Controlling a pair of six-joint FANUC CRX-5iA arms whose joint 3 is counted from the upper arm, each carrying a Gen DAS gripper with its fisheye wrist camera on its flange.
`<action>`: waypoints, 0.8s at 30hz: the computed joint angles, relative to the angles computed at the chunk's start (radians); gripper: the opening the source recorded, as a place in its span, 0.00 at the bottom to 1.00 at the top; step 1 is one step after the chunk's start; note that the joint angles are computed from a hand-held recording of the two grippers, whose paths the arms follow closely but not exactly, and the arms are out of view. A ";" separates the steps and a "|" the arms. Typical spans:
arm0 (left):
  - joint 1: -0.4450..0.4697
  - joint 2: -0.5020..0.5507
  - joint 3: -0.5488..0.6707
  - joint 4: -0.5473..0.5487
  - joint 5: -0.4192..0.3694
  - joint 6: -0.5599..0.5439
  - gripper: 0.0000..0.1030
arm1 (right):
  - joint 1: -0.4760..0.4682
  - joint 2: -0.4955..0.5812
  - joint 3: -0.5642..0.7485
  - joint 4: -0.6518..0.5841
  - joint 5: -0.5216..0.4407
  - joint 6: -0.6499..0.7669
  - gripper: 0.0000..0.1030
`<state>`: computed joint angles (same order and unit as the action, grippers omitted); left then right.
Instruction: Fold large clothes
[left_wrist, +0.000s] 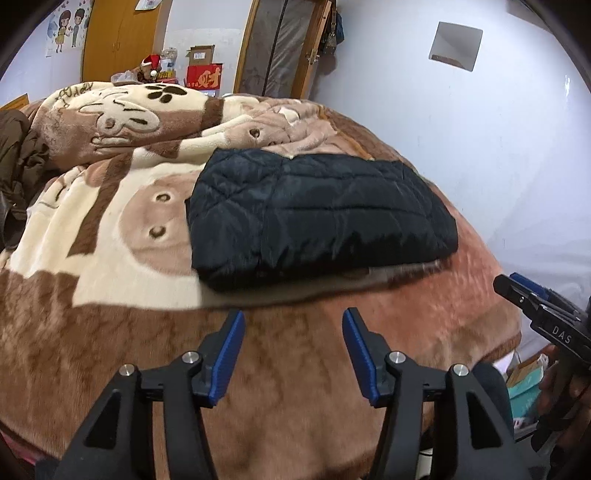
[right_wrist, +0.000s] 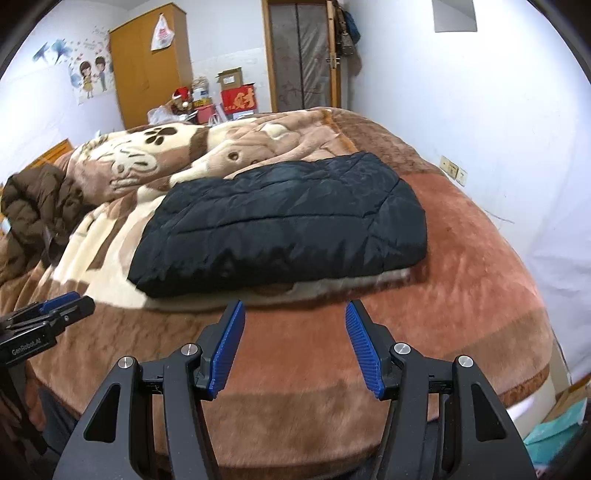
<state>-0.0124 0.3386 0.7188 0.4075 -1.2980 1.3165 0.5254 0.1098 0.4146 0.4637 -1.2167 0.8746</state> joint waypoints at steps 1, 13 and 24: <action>0.000 -0.012 -0.015 -0.003 -0.004 -0.002 0.57 | 0.013 -0.010 -0.015 0.013 -0.005 -0.010 0.56; -0.018 -0.047 -0.035 -0.040 -0.043 -0.023 0.63 | 0.051 -0.032 -0.041 0.049 -0.042 -0.024 0.56; -0.027 -0.058 -0.044 -0.052 -0.025 -0.016 0.63 | 0.050 -0.030 -0.027 0.040 -0.063 -0.013 0.56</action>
